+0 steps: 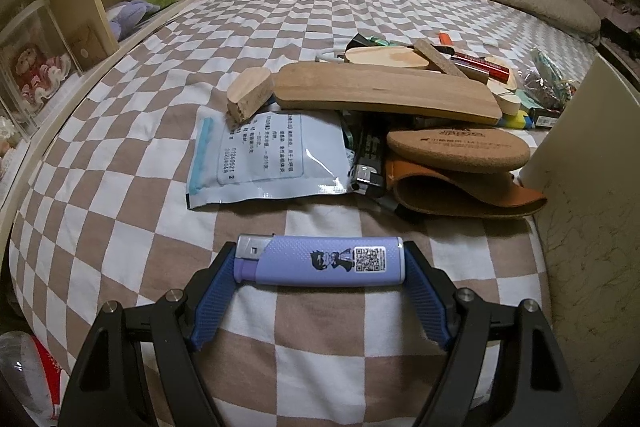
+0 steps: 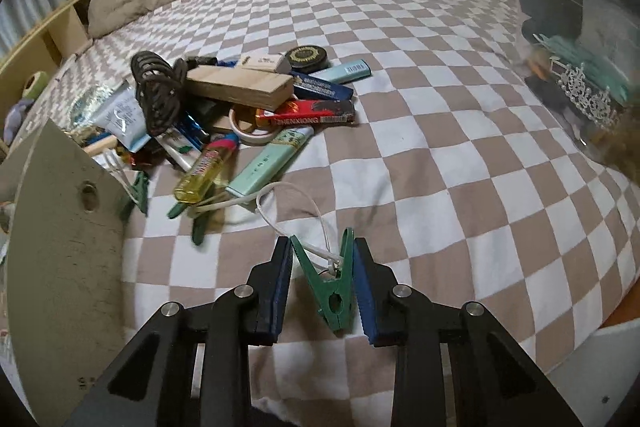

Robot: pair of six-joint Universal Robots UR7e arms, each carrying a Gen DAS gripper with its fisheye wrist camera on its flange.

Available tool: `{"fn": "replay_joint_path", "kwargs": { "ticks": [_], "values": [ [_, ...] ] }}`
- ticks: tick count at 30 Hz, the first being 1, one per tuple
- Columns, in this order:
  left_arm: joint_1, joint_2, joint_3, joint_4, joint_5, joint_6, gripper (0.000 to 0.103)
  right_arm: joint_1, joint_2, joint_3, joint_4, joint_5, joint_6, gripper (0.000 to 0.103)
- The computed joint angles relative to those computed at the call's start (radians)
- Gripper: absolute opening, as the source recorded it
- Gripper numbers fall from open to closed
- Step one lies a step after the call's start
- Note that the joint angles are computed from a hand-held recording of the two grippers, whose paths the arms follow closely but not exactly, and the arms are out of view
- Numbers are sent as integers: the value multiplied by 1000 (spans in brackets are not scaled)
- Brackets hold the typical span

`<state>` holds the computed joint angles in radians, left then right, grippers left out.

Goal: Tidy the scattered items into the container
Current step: 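Carry the purple lighter and green clothespin over the white box with both tools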

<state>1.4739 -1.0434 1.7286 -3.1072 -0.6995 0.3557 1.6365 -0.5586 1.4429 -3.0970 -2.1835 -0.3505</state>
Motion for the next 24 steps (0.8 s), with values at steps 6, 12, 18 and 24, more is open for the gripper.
{"fn": "replay_joint_path", "kwargs": {
  "ticks": [6,12,18,24],
  "values": [
    [-17,-12,23,-57,11,22,79,9,-5,19,-47,-1,-7,30],
    [-57,-39,54,-115,-1,37,79,11,-25,31,-39,14,19,30],
    [-110,-43,69,-192,22,77,79,36,-50,68,-111,48,17,30],
    [-163,-55,97,-265,9,109,79,82,-64,94,-208,84,-33,30]
  ]
}}
